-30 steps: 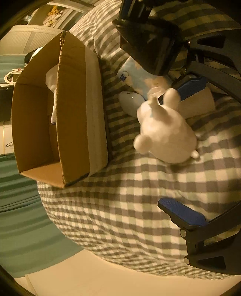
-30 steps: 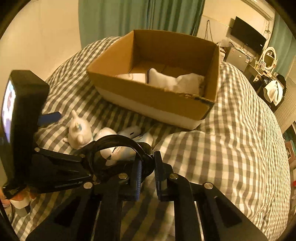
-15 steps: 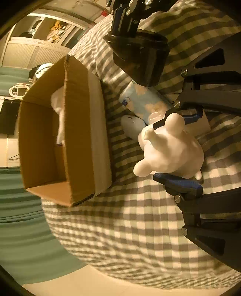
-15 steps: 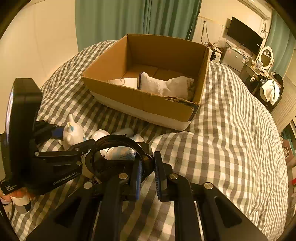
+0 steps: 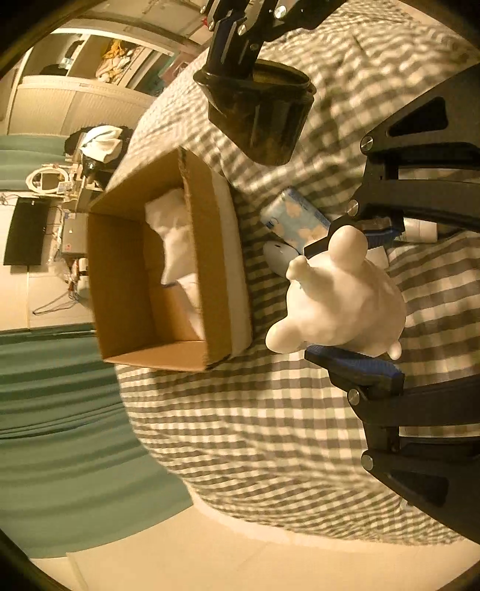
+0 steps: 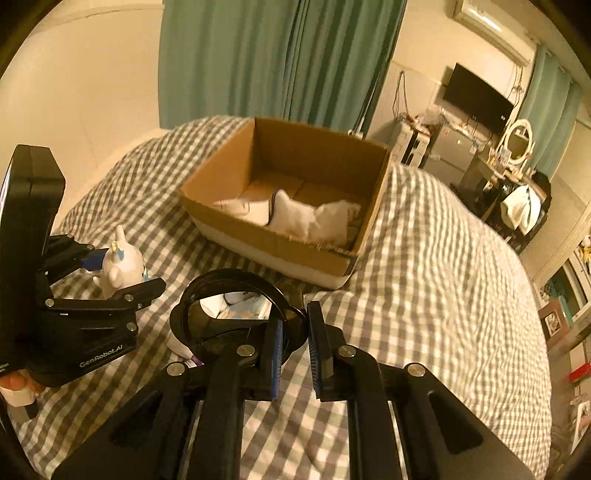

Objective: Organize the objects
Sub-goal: 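Grasp the white plush toy with the left gripper while the right gripper grasps the black item, then lower the plush toy and black item into the box and open both grippers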

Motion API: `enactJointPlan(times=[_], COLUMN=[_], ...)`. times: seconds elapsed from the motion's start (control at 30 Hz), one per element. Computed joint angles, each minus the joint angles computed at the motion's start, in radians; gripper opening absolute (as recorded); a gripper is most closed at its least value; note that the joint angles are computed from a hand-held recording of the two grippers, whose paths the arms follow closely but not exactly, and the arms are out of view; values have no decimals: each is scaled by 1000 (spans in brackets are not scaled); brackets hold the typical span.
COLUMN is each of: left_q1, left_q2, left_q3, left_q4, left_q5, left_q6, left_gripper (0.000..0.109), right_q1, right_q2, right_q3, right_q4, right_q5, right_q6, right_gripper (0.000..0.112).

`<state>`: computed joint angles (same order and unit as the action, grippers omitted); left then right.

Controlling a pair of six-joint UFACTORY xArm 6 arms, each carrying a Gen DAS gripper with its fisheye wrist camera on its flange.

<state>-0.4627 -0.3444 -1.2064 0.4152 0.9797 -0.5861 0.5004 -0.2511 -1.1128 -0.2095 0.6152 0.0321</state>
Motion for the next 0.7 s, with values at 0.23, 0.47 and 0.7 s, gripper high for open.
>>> enactJointPlan(times=[0.23,0.47,0.7], left_q1=[17,54,86], left_q2=[28,119,282], left_q3=[-135,-316,-535], left_q4=[-88,-118,-44], left_q5=[36,72,73], left_q6=[88,163,195], left_gripper=[49,49,49], right_q1=[3,2,-9], right_q2=[-11,41,195], right_q3=[-55,-181,-396], right_q4=[-21,-35,-15], right_q5=[23,28,39], right_q6=[-5,-35,-81], right_gripper=[12,12,12])
